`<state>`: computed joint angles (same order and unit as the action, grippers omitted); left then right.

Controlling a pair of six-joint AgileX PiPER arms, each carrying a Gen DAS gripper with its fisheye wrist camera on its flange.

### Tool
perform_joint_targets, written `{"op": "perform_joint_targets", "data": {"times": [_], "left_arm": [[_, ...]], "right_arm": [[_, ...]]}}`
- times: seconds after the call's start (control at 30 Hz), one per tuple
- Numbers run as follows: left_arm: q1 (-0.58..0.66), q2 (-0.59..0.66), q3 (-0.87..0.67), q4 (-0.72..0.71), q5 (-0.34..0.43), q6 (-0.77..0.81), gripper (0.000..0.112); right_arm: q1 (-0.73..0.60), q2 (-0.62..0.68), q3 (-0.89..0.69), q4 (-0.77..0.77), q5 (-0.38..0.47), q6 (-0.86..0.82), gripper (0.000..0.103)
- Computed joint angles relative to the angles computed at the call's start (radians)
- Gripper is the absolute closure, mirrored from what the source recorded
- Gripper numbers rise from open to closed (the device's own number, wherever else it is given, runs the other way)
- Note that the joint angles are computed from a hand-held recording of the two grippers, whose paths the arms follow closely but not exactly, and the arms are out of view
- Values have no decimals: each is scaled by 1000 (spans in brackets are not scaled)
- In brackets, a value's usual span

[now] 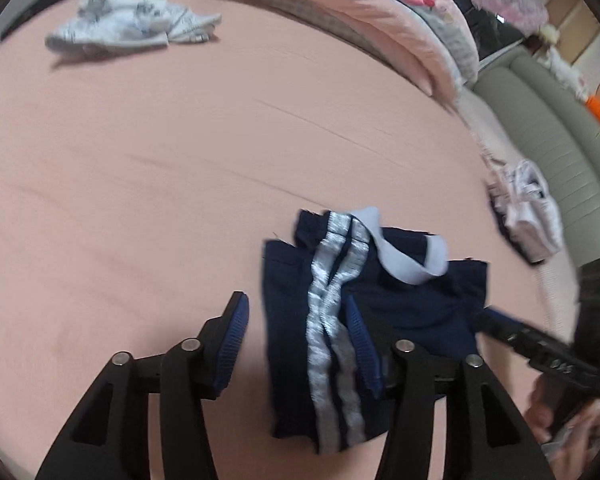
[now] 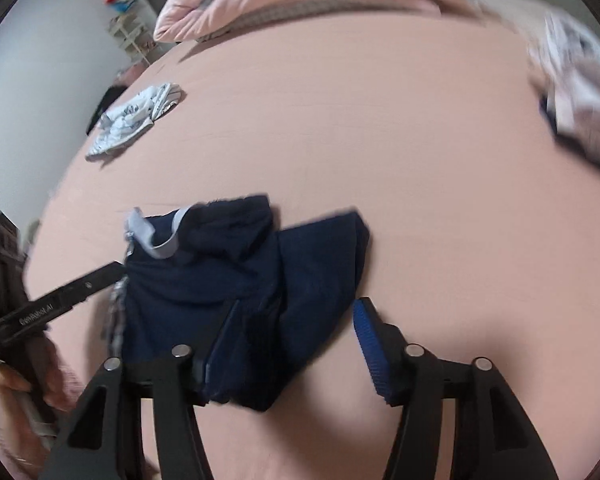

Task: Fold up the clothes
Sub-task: 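Lift the folded shorts with both grippers and carry toward the white clothes stack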

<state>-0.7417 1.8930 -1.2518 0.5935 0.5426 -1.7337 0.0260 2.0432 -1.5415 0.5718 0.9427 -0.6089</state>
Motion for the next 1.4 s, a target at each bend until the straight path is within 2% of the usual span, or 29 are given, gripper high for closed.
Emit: {"op": "perform_joint_targets", "data": {"times": [0.07,0.2,0.27,0.4,0.43,0.5,0.53,0.57,0.6,0.63,0.67,0.73,0.87,1.07,1.27,1.4], "left_arm": [[1,3,8,7,-18,-19,62],[5,4,33,-17,-58,-12,62],[1,-2,49,-5,-75,-31,62],[8,15,44,-41,-122,26,62],[9,24,33,-47,-127,45,62],[9,49,-6,-76,-104,88,63],[8,61,-25,-89,-92,108,66],[7,75,-47,-103,-78,132,74],[5,90,-71,-120,-61,165,81],[5,97,-80,-145,-61,192,98],[7,101,-87,-183,-70,228,104],[-5,103,-123,-225,-43,272,105],[-53,70,-180,-208,21,281,105],[-145,44,-260,-163,108,251,105],[-262,92,-417,-147,296,257,105],[-313,167,-571,-151,413,282,105]], "right_arm": [[-12,15,-4,-1,18,11,45],[0,17,17,-6,1,26,44],[1,35,3,21,29,8,41],[6,72,-21,71,76,-25,31],[10,75,-12,81,56,-34,29],[23,75,7,91,17,-47,30],[40,66,15,71,-2,-39,38],[57,57,22,51,-22,-30,47],[69,54,23,41,-27,-25,71],[74,61,12,57,-8,-31,83],[79,69,0,72,12,-36,89],[85,45,19,91,16,-42,92],[63,-41,68,142,45,-45,93],[-14,-240,208,174,93,-89,93],[-110,-404,348,172,126,-142,93],[-170,-466,409,132,145,-167,93]]}}
